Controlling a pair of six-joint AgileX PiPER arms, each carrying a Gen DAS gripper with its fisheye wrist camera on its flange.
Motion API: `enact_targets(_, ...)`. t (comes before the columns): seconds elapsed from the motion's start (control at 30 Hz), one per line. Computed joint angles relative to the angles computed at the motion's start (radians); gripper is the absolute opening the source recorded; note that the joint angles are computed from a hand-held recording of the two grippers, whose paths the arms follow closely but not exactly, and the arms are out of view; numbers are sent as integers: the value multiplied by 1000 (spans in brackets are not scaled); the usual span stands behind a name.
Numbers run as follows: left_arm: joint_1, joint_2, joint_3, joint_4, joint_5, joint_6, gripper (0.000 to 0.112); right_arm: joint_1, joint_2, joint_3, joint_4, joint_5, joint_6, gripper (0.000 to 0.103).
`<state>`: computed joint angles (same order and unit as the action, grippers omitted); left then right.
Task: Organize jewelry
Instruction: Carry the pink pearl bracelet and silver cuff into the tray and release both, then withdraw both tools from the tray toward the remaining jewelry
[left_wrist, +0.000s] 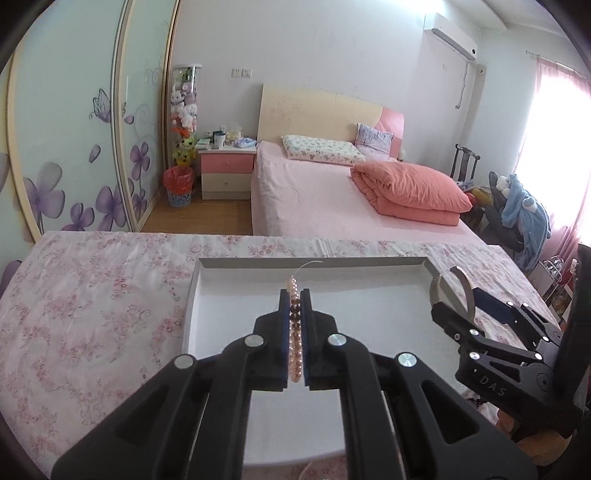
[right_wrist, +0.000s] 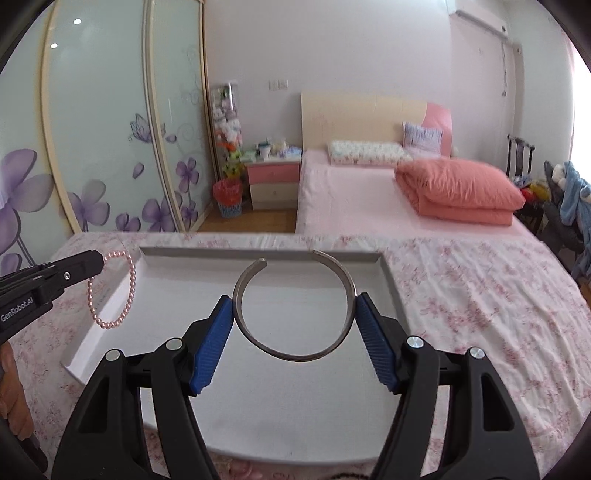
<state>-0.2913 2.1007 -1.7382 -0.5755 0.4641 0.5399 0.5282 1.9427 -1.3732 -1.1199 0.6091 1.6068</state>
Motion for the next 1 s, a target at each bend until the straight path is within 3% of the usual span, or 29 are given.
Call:
enact_targets(0.13,-6,93,-114,88,61,-95,6,-32,78,-106,211,12,-214,68)
enact_targets(0.3,-11,164,-194,141,108,-163,7,-41,124,-157,286,24,-264,68)
enact_targets(0.37,-12,183,-224,168,119,-200,9,-31,119,-150,258,36,-236,73)
enact_targets(0.4,-9,187,-229,165,121,-200,10,-27,105,-129,231,26,-206,80)
enact_targets(0.57,13,153,-187,135,90,-186,32,-19,36,-54,100,26,-97,81)
enact_targets(0.77,46,85,-99,96,64,-151,35,-9,-50,22,26,45,-12,81)
enact_targets(1.0,89,-70,129,-15,-26,8,43,37,-146,120,-61,111,73,81)
